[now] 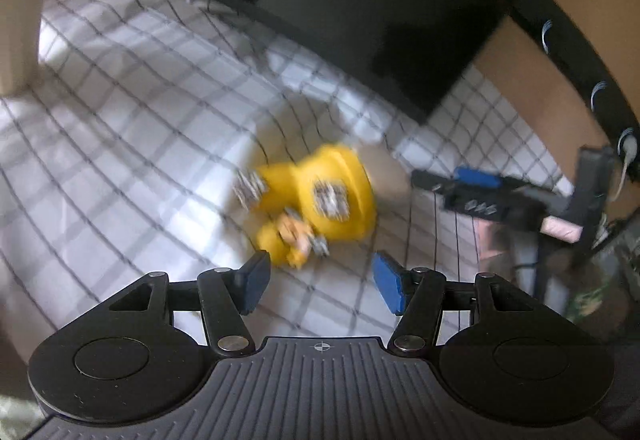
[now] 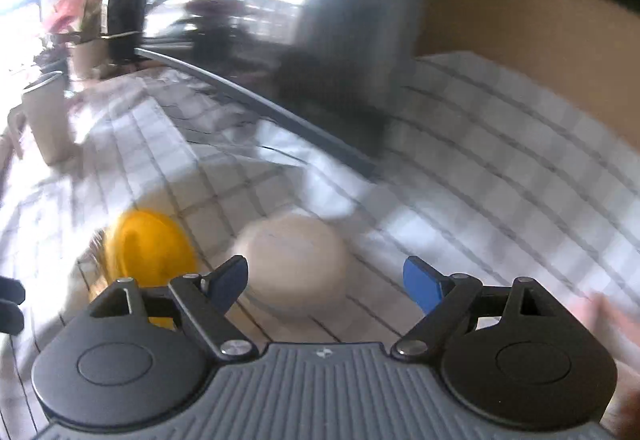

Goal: Organize soft objects
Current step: 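Reach for the yellow toy with left while right grasps the beige round container, then grasp the yellow funnel toy with the left gripper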

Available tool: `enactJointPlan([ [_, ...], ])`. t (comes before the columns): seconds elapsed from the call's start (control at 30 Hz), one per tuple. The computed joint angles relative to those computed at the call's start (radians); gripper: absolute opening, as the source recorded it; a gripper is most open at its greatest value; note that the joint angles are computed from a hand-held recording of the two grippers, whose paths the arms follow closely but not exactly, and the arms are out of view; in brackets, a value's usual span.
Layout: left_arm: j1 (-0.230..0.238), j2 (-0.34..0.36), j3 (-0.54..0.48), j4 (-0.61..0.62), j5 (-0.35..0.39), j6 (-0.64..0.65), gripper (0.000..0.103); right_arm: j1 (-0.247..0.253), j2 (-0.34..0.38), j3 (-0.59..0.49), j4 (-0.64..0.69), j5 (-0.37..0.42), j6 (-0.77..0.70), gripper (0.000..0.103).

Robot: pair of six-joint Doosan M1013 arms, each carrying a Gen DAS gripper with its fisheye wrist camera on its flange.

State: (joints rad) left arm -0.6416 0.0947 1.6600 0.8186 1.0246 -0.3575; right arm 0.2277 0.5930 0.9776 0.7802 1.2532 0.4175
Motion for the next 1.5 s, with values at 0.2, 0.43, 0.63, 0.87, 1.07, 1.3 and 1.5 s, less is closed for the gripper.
enactJointPlan([
  [0.2,0.112,-0.07,0.099,0.135,-0.177,-0.067,0.062,0.057,0.078,-0.083,-0.011,-0.006,0.232,0.085],
  [0.43,0.253,-0.063,0.141,-0.024,-0.423,0.038,0.061,0.088,0.16,-0.201,-0.11,0.106,0.272,0.084],
  [0.63,0.263,-0.041,0.158,-0.069,-0.52,0.074,0.061,0.027,0.091,-0.114,-0.113,0.177,0.175,0.082],
  [0.87,0.189,-0.018,0.126,-0.13,-0.54,0.191,0.06,-0.068,-0.054,0.091,-0.138,0.104,0.015,0.082],
  [1.07,0.078,0.06,-0.004,-0.21,-0.351,0.516,0.063,-0.152,-0.129,0.192,-0.155,0.03,0.001,0.083],
  [1.3,0.016,0.128,-0.107,-0.208,-0.125,0.562,0.069,-0.227,-0.169,0.255,-0.099,-0.027,0.018,0.083],
  [1.5,0.023,0.159,-0.139,-0.17,-0.078,0.57,0.074,-0.263,-0.192,0.297,-0.066,-0.016,-0.018,0.084],
])
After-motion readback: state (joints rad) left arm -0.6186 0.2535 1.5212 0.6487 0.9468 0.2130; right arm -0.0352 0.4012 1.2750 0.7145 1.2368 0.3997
